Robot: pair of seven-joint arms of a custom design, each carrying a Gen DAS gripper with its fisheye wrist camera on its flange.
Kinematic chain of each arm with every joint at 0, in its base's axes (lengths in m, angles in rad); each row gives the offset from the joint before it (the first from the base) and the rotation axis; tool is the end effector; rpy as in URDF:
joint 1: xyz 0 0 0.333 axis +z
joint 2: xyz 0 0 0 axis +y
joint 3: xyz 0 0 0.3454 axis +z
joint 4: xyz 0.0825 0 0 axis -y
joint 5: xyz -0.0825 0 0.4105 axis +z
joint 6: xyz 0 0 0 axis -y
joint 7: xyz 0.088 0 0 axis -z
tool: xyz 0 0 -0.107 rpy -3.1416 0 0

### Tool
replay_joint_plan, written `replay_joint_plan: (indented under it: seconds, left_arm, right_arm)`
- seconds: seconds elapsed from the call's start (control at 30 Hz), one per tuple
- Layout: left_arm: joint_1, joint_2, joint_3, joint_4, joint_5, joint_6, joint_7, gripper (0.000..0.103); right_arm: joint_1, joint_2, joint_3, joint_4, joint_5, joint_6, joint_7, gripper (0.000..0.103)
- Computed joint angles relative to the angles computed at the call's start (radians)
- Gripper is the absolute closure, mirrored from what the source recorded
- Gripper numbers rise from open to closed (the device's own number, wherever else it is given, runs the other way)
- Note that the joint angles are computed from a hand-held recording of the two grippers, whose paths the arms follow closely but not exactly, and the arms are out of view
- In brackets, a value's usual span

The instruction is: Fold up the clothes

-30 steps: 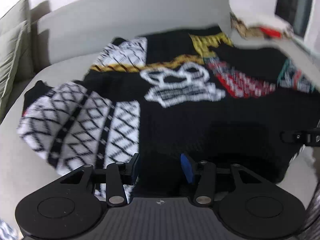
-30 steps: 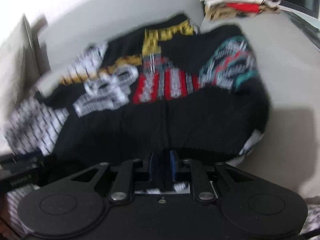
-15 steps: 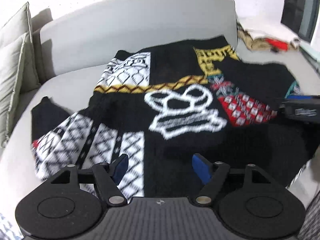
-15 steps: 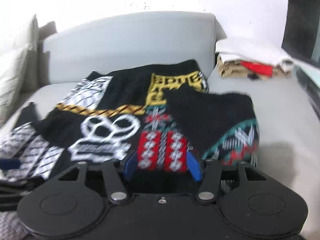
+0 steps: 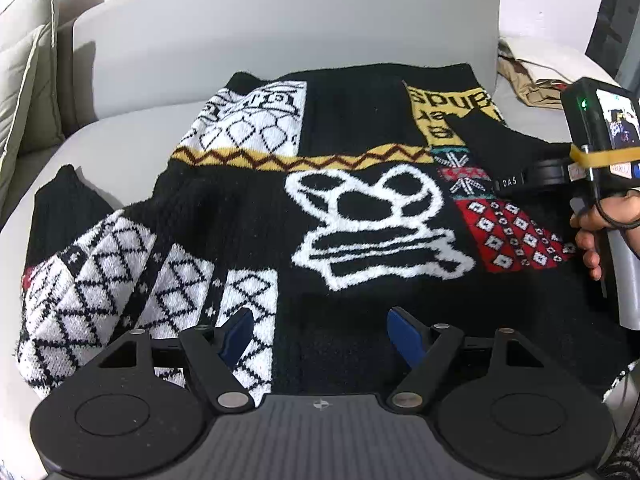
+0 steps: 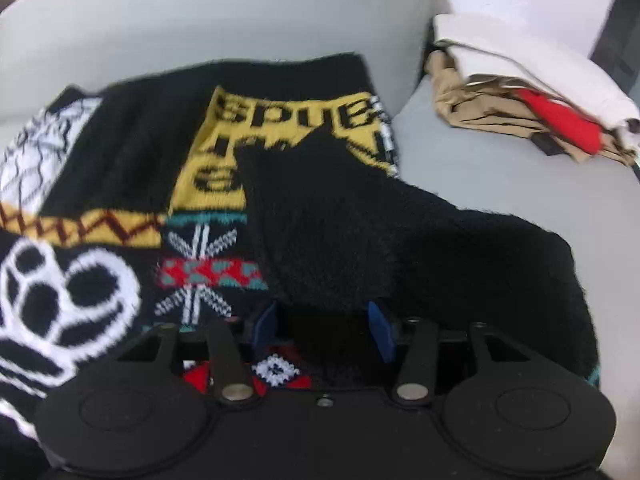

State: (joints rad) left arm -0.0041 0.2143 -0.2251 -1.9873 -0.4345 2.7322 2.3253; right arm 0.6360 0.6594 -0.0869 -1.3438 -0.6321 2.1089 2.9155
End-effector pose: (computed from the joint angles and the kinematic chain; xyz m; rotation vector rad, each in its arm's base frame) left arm 0.6497 -0.1270 0.4295 -1.2699 2.4424 -0.7589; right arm 0.6772 0.4011 0.3723 -1.4755 2.4036 -0.8521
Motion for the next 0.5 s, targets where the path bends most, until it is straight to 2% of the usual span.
replay_joint_plan:
  seconds: [0.03, 0.07, 0.1, 0.13, 0.23, 0.37, 0.4, 0.5]
  left_arm:
    - [-0.001, 0.000, 0.000, -0.003, 0.002, 0.003, 0.000, 0.029]
    - [-0.001, -0.002, 0.000, -0.005, 0.003, 0.003, -0.001, 0.029]
    - [0.000, -0.005, 0.000, -0.007, 0.002, -0.001, 0.002, 0.029]
    - [0.003, -0.010, -0.002, -0.012, -0.003, -0.004, 0.013, 0.029]
    - [0.010, -0.038, -0.005, -0.035, -0.031, 0.000, 0.054, 0.029]
    - [0.009, -0.080, 0.002, -0.059, -0.075, -0.012, 0.104, 0.029]
    - [0.009, -0.093, 0.005, -0.062, -0.095, -0.022, 0.119, 0.029]
    - [0.004, -0.134, 0.017, -0.073, -0.166, -0.056, 0.177, 0.029]
  right_arm:
    - [0.002, 0.001, -0.001, -0.003, -0.006, 0.004, -0.006, 0.054]
    - [0.003, -0.001, -0.002, -0.009, -0.012, 0.011, -0.006, 0.064]
    - [0.004, -0.015, -0.007, -0.027, -0.014, 0.025, 0.024, 0.087]
    - [0.012, -0.032, -0.018, -0.044, -0.017, 0.017, 0.082, 0.091]
    - [0.026, -0.161, -0.042, -0.206, -0.078, 0.105, 0.326, 0.092]
    - [0.077, -0.380, -0.048, -0.413, -0.277, 0.119, 0.613, 0.092]
    - [0.089, -0.440, -0.042, -0.463, -0.330, 0.106, 0.687, 0.092]
    - [0.119, -0.608, 0.006, -0.588, -0.457, -0.026, 0.859, 0.092]
